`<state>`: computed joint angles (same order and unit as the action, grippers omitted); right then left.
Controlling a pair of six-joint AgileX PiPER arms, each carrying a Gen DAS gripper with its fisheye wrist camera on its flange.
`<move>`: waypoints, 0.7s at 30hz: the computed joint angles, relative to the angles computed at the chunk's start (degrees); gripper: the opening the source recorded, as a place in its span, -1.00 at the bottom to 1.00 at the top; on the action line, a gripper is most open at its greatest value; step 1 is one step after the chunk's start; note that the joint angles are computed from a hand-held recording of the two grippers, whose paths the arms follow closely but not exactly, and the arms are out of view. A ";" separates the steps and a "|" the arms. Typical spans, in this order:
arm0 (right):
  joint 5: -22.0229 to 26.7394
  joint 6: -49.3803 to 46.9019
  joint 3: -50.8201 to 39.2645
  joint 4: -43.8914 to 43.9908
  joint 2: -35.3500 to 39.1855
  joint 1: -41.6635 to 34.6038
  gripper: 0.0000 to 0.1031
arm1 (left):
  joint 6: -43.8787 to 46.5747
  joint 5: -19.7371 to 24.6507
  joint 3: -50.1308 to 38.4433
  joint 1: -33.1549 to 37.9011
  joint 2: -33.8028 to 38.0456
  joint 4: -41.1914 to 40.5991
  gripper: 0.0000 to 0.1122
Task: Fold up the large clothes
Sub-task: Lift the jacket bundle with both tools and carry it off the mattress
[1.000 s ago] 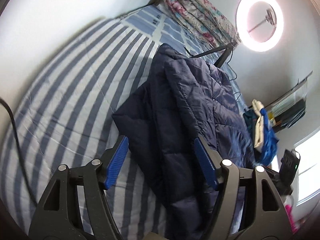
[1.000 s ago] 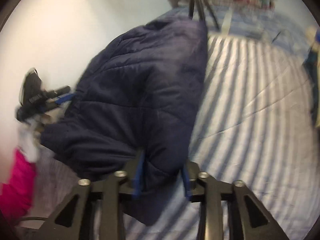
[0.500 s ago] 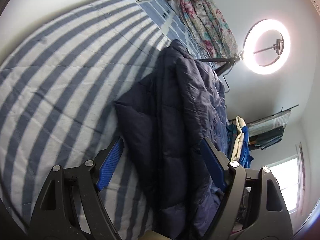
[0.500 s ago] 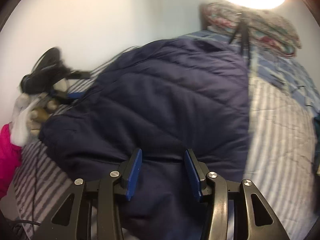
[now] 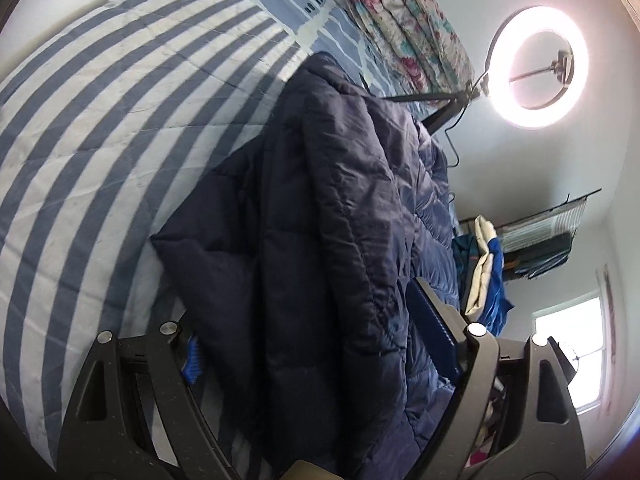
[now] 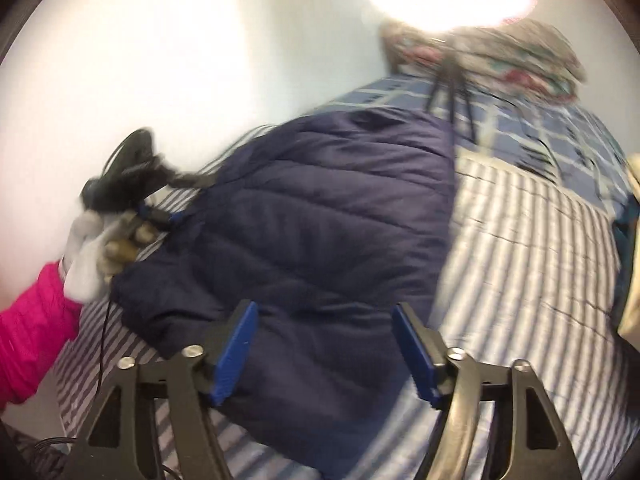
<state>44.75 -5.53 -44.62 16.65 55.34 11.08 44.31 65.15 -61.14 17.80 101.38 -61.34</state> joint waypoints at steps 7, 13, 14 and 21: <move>4.28 -17.91 0.82 15.98 3.51 -19.06 0.99 | -2.58 -2.35 -2.37 -2.93 0.89 2.08 0.54; 4.60 -27.10 0.64 27.54 13.30 -24.62 0.98 | -3.25 -4.93 -2.77 -4.63 0.93 2.93 0.37; 4.34 -27.68 0.49 28.72 14.66 -24.71 0.95 | -3.26 -5.37 -2.82 -4.93 0.82 3.35 0.35; 3.64 -34.40 0.96 43.16 22.92 -25.56 0.79 | -3.61 -9.13 -2.17 -7.62 -1.61 5.95 -0.15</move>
<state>48.39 -39.93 -43.67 59.82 78.26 -14.47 40.70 56.02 -63.31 10.18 99.77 -55.39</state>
